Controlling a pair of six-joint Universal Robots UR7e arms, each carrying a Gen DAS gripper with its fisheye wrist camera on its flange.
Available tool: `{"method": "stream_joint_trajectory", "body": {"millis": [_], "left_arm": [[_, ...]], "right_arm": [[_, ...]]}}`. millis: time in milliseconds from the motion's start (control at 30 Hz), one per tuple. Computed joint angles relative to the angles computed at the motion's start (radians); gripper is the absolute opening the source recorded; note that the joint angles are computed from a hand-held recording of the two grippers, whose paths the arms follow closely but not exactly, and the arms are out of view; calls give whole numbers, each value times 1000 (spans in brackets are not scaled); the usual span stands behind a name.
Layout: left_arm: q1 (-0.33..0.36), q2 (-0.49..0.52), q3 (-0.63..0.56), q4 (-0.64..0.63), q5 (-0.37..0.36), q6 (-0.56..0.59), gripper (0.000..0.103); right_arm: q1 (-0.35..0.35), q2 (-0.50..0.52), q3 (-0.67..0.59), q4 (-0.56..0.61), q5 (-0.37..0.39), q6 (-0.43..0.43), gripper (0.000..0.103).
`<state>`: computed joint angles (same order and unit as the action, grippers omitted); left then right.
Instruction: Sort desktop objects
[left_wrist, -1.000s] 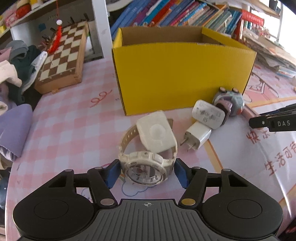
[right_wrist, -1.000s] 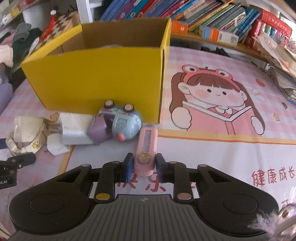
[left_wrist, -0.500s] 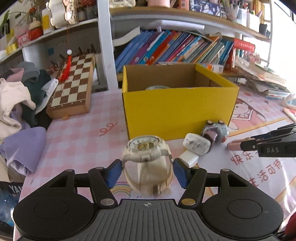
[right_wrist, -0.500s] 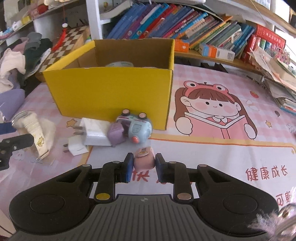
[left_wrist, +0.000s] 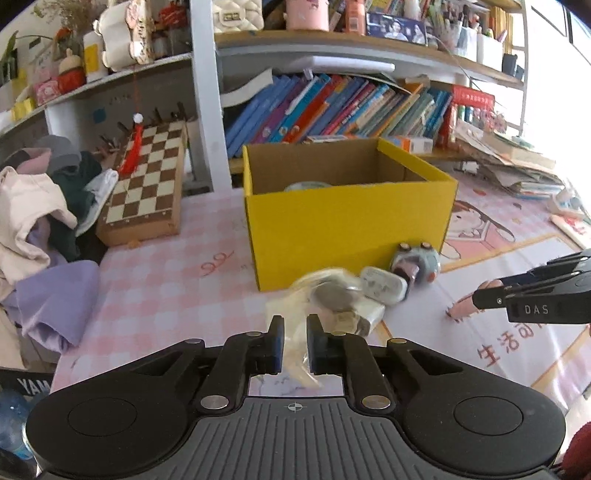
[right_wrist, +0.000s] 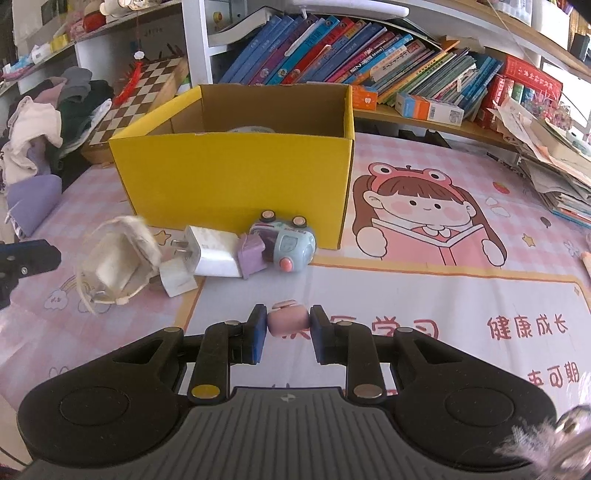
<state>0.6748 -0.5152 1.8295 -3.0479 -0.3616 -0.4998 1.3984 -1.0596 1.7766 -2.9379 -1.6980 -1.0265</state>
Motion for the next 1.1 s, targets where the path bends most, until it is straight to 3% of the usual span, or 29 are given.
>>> {"method": "stream_joint_trajectory", "body": {"millis": [133, 200, 400, 667, 800, 867, 933, 1100], "left_arm": [[5, 4, -8, 30, -9, -7, 58], [7, 13, -16, 15, -3, 9, 64], [31, 11, -47, 137, -28, -61, 65], [46, 11, -59, 190, -43, -127, 66], [49, 13, -64, 207, -27, -152, 63], [54, 9, -66, 223, -26, -177, 59], [62, 2, -67, 244, -35, -205, 41], [73, -17, -53, 247, -94, -231, 17]], "right_arm": [[-3, -3, 1, 7, -1, -5, 24], [-3, -2, -1, 10, 2, -12, 24], [6, 28, -51, 86, -69, -10, 24], [8, 60, -93, 160, -137, -17, 25], [9, 69, -106, 180, -145, -29, 28], [9, 69, -108, 185, -142, -37, 23], [8, 69, -109, 188, -140, -43, 23], [10, 67, -112, 198, -140, -41, 23]]}}
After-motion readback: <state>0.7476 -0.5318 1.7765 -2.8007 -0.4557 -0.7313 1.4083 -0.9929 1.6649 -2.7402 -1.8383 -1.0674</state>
